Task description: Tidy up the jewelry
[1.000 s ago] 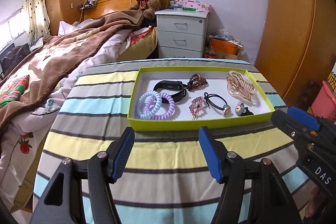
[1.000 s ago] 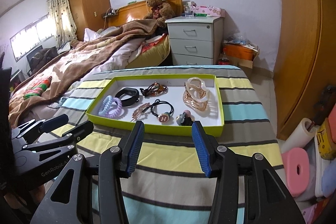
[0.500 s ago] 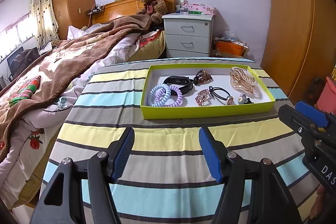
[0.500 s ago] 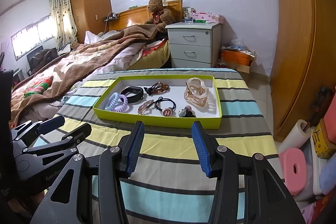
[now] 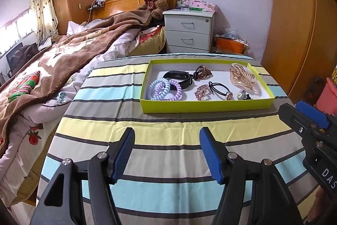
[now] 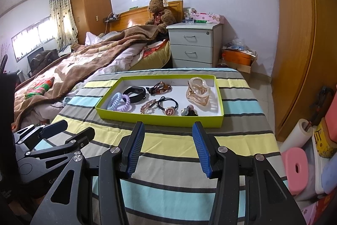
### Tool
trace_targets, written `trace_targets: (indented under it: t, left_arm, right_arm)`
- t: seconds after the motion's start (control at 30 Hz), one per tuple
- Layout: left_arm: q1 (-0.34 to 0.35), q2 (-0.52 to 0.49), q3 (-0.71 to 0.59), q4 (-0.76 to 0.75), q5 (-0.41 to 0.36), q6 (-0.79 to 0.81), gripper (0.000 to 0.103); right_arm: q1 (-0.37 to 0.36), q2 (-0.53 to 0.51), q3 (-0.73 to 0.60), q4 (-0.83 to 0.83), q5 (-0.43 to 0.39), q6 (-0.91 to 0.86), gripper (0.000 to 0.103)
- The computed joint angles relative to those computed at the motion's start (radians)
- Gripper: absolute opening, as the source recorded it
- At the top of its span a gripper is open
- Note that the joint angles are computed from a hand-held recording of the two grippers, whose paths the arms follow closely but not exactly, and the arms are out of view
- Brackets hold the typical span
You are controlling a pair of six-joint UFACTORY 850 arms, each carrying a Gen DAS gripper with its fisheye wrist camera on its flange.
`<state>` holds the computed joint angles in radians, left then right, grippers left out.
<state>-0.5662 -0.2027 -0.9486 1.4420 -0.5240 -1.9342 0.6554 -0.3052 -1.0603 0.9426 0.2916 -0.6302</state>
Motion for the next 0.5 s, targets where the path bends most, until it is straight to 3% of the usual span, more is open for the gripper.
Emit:
trace_targets:
  t: [0.5]
  left_arm:
    - [-0.003,0.012,0.008,0.007,-0.018,-0.021,0.066]
  right_arm:
    - [0.005,0.002,0.001,0.003,0.002,-0.007,0.048]
